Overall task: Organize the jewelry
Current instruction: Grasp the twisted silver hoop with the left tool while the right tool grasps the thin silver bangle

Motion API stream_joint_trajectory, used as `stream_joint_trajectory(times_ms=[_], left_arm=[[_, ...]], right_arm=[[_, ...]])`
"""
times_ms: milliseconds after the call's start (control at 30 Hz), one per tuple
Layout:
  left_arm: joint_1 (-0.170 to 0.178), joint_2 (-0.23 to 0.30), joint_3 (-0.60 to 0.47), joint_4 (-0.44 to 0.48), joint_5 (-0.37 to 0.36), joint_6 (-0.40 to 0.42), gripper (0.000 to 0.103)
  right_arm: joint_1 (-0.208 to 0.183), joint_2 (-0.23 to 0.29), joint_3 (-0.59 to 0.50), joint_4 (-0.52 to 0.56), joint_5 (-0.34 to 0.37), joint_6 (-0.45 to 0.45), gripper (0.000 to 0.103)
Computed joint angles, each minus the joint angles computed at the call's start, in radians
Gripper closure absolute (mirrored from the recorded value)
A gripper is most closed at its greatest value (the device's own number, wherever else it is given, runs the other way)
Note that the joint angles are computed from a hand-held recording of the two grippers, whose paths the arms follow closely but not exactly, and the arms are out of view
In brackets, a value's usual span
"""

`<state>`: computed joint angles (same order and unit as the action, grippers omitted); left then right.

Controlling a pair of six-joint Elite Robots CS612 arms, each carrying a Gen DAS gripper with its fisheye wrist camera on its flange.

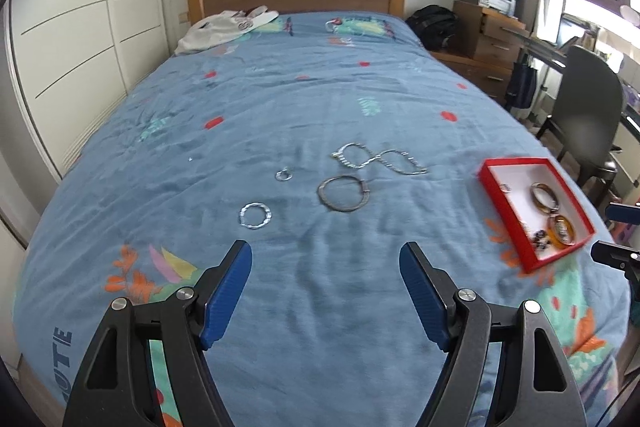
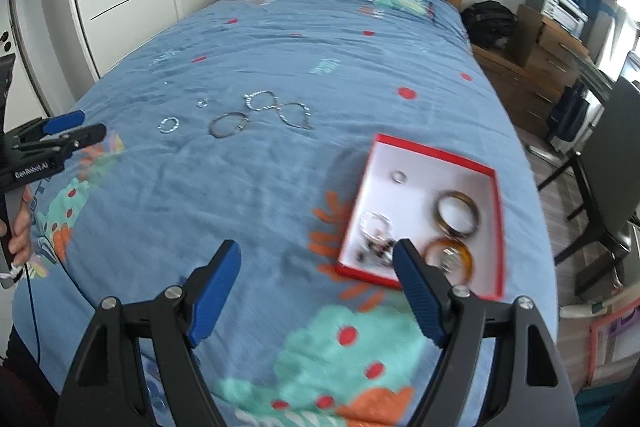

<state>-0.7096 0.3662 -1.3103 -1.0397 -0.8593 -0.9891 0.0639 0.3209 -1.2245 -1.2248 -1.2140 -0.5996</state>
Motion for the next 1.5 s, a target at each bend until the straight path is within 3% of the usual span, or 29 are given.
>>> stream_joint_trajectory(times_ms=[467, 767, 1333, 1500], left_arm=[[0.100, 0.042, 0.022, -0.016, -0.101, -0.004, 0.028], [0.147, 0.090, 0.001, -0.108, -0.175, -0.004, 0.028], [0.189, 0.126, -0.007, -0.152, -0.233, -0.031, 0.028], [0.196, 0.120, 0.020, -0.157, -0.244, -0.015, 0.037]], right_arm=[[0.089, -0.064, 0.291, -0.151, 0.023, -0.006, 0.025], [0.128, -0.116, 0.468, -0.213, 0.056, -0.025, 0.025], [0.172, -0.211, 0.747, -0.348, 0.079, -0.021, 0.025], [0.182, -0.247, 0.835, -0.407, 0.069, -0.023, 0.025]])
